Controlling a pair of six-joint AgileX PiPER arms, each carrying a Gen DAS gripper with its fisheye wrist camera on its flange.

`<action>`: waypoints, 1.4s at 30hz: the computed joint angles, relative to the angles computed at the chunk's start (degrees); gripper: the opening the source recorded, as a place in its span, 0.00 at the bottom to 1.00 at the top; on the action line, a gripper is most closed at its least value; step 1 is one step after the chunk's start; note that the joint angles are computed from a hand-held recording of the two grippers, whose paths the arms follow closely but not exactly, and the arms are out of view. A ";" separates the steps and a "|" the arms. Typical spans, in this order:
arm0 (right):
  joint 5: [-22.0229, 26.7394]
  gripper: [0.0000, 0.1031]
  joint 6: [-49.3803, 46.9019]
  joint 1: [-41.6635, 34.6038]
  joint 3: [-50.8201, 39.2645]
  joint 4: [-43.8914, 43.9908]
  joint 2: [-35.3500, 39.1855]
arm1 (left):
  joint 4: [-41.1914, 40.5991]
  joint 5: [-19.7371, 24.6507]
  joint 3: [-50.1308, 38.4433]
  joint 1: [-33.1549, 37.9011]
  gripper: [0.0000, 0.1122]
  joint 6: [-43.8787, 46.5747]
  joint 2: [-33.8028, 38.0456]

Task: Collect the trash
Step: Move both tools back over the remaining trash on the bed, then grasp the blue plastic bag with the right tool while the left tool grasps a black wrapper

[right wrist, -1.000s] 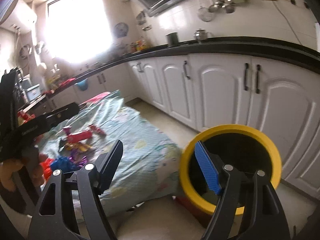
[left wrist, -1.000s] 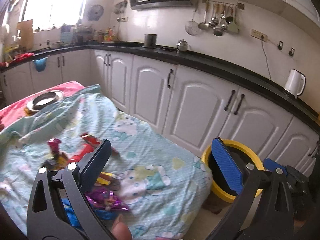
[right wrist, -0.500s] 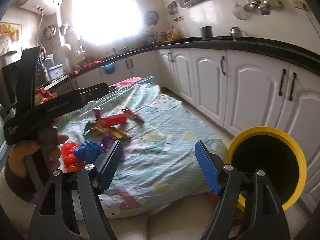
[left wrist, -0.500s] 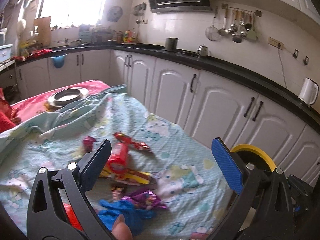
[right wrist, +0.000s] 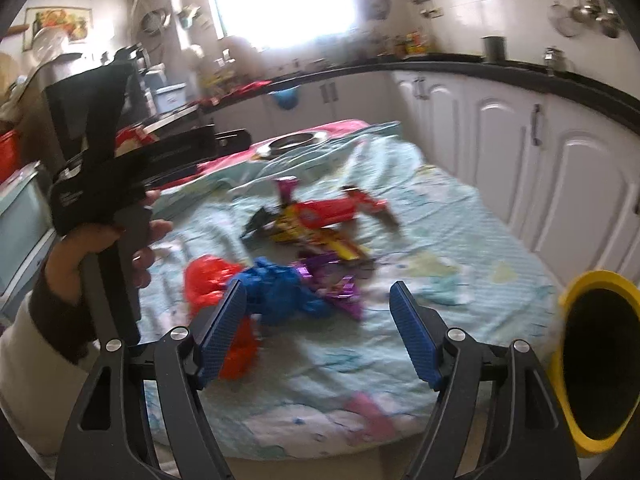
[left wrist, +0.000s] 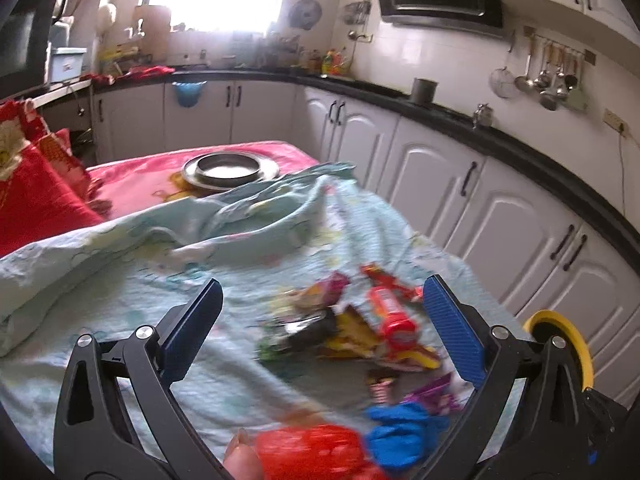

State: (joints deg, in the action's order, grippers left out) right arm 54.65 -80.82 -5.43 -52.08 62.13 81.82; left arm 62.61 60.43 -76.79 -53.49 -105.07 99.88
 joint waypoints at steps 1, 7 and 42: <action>-0.39 0.62 0.38 1.22 0.04 -0.36 0.24 | -0.85 -1.03 1.54 0.73 0.82 0.34 -0.93; -3.16 0.52 5.83 7.65 -1.82 -2.84 5.07 | -5.48 -8.86 7.69 4.54 0.82 3.85 -3.61; 2.27 0.03 10.36 5.45 -5.66 -4.40 10.04 | -19.46 -25.60 6.23 13.79 0.13 22.59 1.54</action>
